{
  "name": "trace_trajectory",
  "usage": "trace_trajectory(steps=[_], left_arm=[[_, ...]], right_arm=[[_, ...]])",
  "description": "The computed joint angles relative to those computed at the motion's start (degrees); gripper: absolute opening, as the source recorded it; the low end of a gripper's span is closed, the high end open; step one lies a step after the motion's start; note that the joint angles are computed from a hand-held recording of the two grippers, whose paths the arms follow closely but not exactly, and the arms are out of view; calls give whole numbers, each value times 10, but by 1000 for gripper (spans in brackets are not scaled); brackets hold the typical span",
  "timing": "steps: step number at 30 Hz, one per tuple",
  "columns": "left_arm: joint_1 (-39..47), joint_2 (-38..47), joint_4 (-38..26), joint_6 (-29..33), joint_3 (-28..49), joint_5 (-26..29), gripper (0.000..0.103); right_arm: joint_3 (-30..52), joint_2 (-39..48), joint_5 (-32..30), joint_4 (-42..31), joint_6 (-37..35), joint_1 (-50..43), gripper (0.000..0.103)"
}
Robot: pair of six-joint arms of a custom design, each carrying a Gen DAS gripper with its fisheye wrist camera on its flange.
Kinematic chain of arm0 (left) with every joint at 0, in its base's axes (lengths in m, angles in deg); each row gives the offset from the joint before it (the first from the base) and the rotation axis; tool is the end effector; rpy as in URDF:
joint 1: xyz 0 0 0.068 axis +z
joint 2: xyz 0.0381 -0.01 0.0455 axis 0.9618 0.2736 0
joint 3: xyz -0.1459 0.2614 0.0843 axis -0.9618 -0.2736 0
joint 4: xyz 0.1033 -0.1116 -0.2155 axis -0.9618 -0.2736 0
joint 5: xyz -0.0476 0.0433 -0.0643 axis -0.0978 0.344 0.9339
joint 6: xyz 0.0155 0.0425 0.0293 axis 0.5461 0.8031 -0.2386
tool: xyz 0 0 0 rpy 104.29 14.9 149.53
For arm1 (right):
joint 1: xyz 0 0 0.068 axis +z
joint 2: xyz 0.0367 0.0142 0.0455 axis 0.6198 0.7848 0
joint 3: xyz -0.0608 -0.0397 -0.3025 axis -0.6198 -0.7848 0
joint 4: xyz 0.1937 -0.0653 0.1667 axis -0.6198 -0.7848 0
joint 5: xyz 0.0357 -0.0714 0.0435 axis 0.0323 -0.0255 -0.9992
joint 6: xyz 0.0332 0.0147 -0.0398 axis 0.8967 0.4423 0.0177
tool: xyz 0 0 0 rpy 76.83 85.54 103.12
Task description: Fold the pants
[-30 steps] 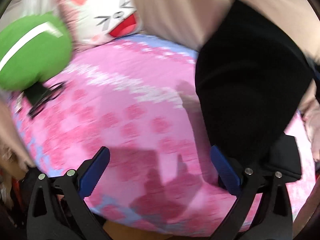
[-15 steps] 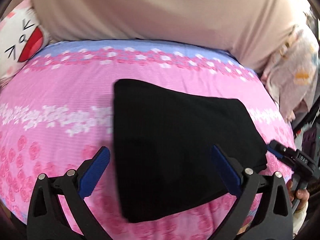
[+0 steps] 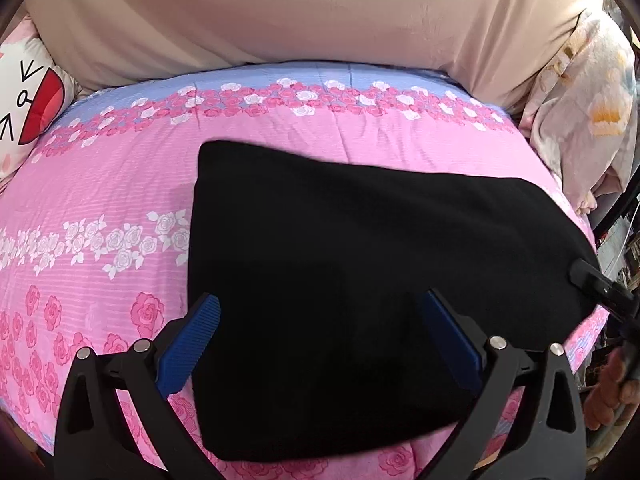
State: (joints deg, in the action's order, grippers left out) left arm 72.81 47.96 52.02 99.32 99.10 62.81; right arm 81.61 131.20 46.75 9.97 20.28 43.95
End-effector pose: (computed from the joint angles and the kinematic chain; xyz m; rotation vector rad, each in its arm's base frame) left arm 0.2011 -0.0136 0.2669 0.3446 2.4962 -0.2650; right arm 0.1434 0.0251 0.2264 0.2413 2.2513 0.6514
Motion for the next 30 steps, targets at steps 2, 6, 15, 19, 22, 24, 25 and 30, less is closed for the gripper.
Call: trace_trajectory(steps=[2, 6, 15, 19, 22, 24, 25, 30], left_arm=[[-10, 22, 15, -5, -11, -7, 98], [-47, 19, 54, -14, -40, -66, 98], [-55, 6, 82, -12, -61, -80, 98], [-56, 14, 93, -19, -56, -83, 98], [-19, 6, 79, -13, -41, -52, 98], [15, 7, 68, -6, -31, -32, 98], [22, 10, 67, -6, -29, -32, 98], [40, 22, 76, -1, -33, -53, 98]], right_arm=[[-20, 63, 12, 3, -25, -22, 20], [-53, 81, -93, 48, -8, -115, 24], [114, 282, 49, 104, -91, 18, 22], [157, 400, 46, 136, -85, -61, 0], [144, 324, 53, 103, -67, -69, 17], [122, 247, 97, 66, -67, -50, 24], [113, 218, 106, 49, -64, -41, 27], [67, 94, 206, -44, -20, 53, 27]])
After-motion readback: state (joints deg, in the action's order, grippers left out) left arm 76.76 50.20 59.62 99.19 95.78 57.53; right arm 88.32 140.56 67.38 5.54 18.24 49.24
